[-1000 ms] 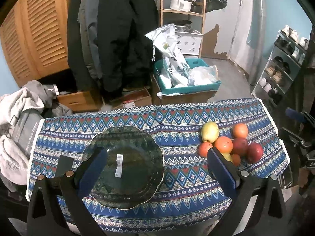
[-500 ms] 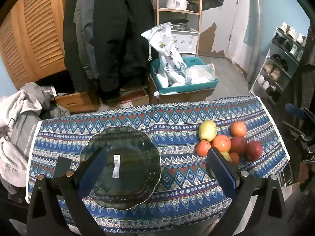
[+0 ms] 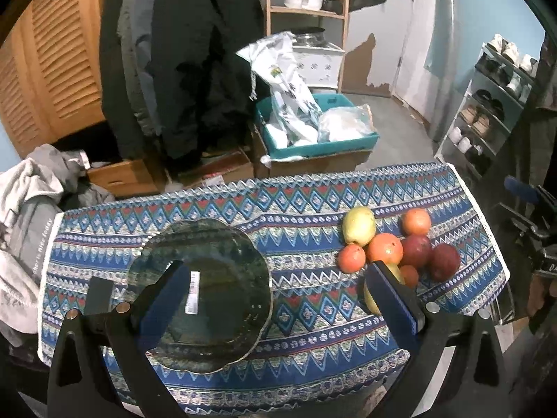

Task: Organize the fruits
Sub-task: 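Grasp the large green pear with the left gripper while the right gripper grasps a red apple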

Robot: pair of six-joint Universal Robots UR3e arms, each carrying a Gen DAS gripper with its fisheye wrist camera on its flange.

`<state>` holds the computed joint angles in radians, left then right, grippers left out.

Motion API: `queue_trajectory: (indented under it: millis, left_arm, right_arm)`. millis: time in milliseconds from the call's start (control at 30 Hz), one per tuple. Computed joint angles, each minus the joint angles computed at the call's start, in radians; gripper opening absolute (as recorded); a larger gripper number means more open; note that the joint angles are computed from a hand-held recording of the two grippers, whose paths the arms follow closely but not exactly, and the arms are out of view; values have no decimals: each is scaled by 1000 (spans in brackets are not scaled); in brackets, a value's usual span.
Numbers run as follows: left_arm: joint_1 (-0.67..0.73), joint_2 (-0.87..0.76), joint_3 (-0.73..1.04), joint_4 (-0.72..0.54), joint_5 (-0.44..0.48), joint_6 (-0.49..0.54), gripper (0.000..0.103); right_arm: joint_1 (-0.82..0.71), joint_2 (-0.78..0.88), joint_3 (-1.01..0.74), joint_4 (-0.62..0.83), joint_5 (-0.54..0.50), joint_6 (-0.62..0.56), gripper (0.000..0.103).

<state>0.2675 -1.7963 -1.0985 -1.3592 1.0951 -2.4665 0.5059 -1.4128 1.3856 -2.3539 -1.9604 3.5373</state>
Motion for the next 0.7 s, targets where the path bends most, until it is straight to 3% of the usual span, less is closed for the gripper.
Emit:
queue_trajectory:
  millis: [200,700]
  left_arm:
    - [-54,-26,-2,-55,16,25,102]
    - [-231,-103,-82,1,142,31,102]
  right_arm:
    - [-67,-59,69,19,65,16,100]
    - [-198,-155,309,31,155,0,100]
